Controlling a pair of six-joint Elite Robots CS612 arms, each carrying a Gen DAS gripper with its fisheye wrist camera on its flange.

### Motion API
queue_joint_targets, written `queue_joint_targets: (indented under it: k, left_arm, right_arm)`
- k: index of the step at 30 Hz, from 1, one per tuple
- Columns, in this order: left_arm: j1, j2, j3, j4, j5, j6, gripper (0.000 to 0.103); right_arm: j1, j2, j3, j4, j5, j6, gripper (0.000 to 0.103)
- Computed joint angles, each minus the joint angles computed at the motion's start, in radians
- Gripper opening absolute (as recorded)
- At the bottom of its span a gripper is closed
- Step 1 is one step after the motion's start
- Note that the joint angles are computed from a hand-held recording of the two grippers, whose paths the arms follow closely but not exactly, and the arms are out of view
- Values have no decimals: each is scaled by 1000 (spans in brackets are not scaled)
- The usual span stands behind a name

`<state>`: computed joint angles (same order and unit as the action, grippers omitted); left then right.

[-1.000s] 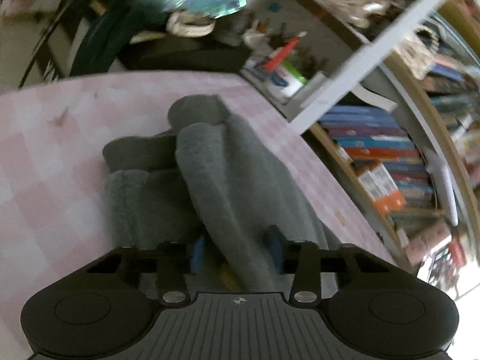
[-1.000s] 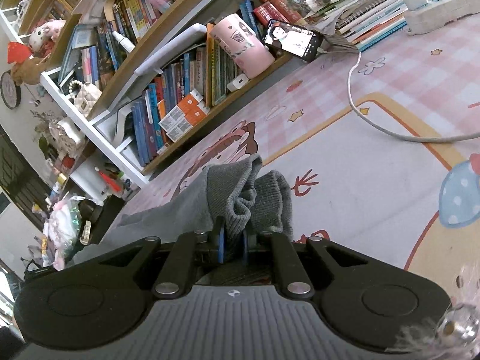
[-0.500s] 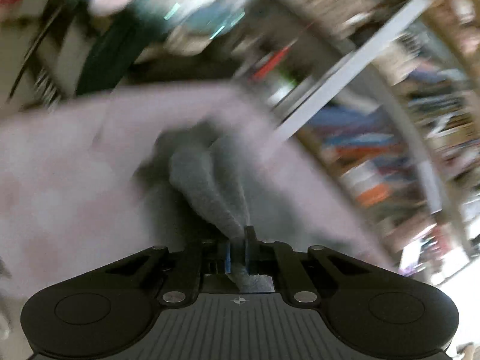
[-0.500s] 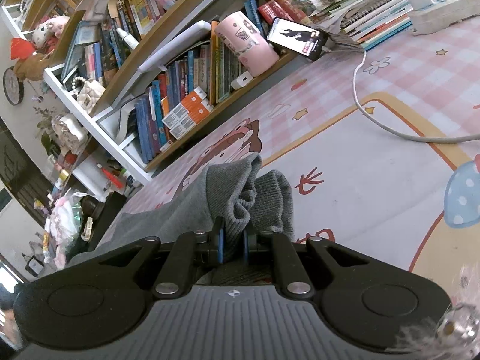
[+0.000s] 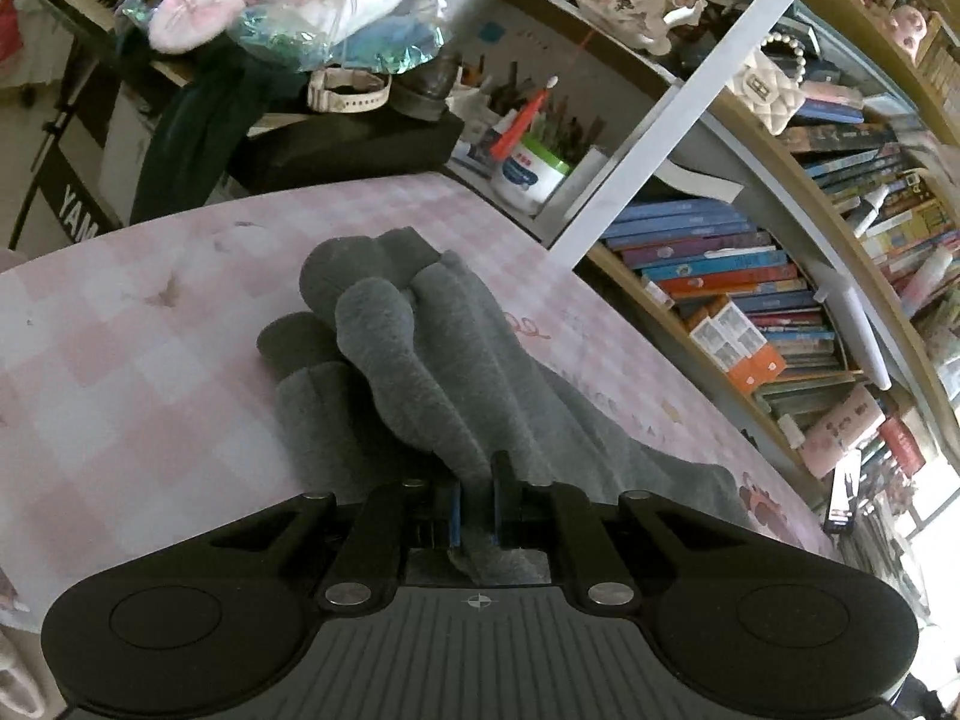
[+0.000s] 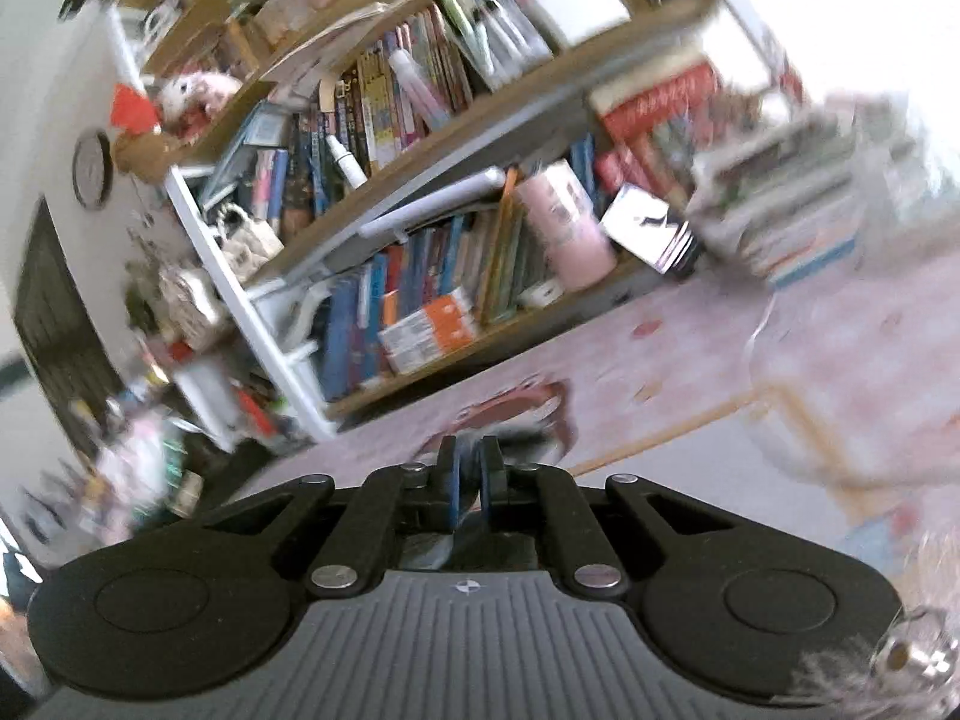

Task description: Fold clothes

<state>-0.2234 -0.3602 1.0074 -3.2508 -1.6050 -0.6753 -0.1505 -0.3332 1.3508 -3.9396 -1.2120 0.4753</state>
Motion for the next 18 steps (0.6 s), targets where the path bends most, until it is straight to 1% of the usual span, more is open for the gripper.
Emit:
queue_joint_targets:
  k: [2,4,6,8,9,10,11,12,14,15,16,17,18]
  left_arm:
    - [1,1,1,0,-3,-1,9]
    - [2,0,6,3,-2,-9,12]
    - [3,-3,11,5,1,-16,18]
    - [2,-6,14,6,13,-20,25]
    - [1,-6,15,0,19,-17,26]
    - [0,-6,15,-6,19,-14,26]
    - [0,-6,15,-12,20,-11,26]
    - [-1,-5,15,-18,21,-6,25]
    - [-4,-3,13,-32,29,22,24]
    - [-8,-4,15,-38,44,40,22]
    - [-12,-6,18,-52,59,59,18]
    - [-17,-8,27,-86,75,80,10]
    - [-22,-11,35,-124,89,104,9]
  right_arm:
    - [1,-14,24,50,-40,-33,2]
    - [2,-27,45,100,-82,-63,3]
    - [1,-19,39,113,-76,-30,7]
    - [1,-11,27,103,-48,-14,10]
    - [1,-6,21,98,-33,-6,19]
    - [2,-3,17,89,-22,-4,31]
    - [4,-3,16,85,-19,-10,35]
    - [7,-5,17,88,-21,-21,36]
    - [14,-5,14,99,-28,-38,36]
    - [18,-5,12,105,-32,-46,36]
    - [21,-5,11,112,-36,-58,36]
    - [23,-6,10,120,-40,-70,36]
    - [26,-6,10,128,-46,-81,36]
